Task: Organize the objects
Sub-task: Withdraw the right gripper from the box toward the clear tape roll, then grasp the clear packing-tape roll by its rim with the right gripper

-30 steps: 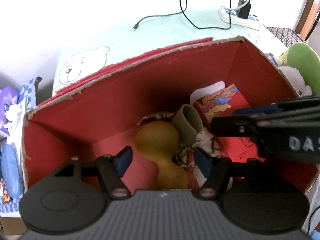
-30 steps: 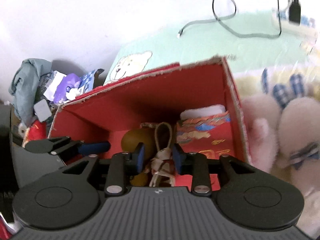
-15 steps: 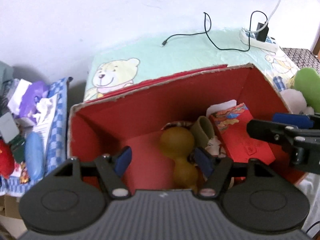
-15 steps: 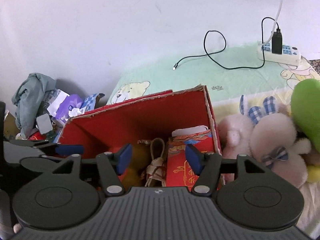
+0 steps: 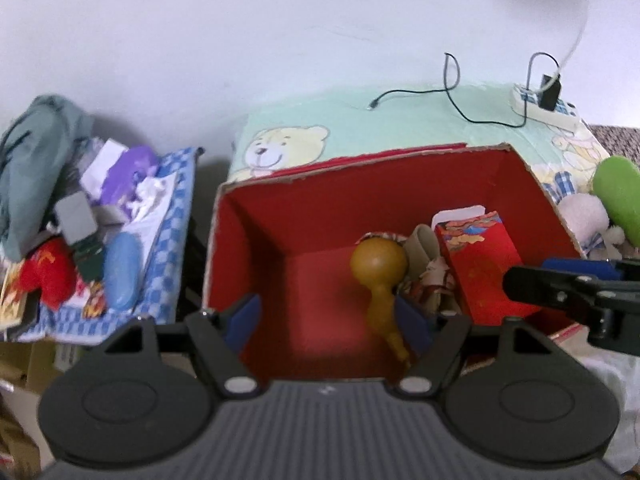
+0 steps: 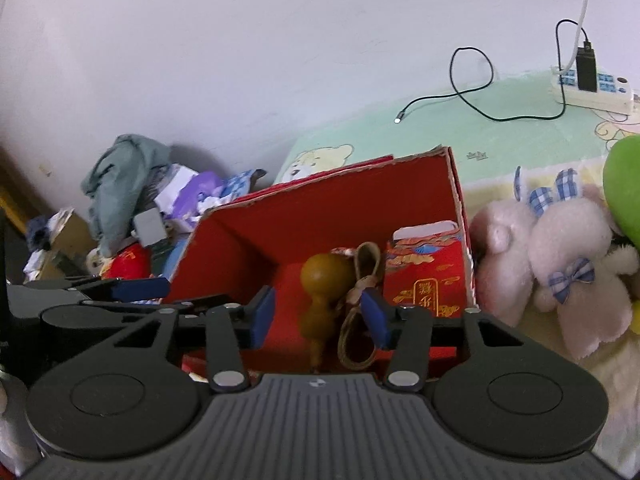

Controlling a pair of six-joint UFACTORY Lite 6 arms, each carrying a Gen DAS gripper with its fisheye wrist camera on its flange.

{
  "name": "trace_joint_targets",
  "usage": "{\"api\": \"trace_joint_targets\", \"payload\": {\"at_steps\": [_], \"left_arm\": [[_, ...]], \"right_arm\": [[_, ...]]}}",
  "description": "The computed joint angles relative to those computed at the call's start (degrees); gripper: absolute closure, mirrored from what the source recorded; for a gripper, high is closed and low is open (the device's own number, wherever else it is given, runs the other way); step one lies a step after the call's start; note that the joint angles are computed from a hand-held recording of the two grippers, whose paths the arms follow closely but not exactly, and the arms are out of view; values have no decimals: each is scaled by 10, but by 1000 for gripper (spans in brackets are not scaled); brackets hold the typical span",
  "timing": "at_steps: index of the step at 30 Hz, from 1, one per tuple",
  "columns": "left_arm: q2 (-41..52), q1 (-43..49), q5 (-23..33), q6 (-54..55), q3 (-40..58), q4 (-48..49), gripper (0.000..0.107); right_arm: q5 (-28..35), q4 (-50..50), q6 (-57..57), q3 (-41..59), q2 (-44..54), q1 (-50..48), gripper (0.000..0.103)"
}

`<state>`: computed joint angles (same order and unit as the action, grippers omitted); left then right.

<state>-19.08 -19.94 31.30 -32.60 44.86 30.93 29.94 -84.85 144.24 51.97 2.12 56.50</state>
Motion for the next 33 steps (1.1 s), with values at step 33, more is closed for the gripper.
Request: {"api": "trace_joint_targets", "payload": {"at_steps": [33], "left_arm": [[-190, 237, 33, 256, -238, -274, 44]], "right_arm": [[-211, -268, 208, 107, 175, 9, 60]]}}
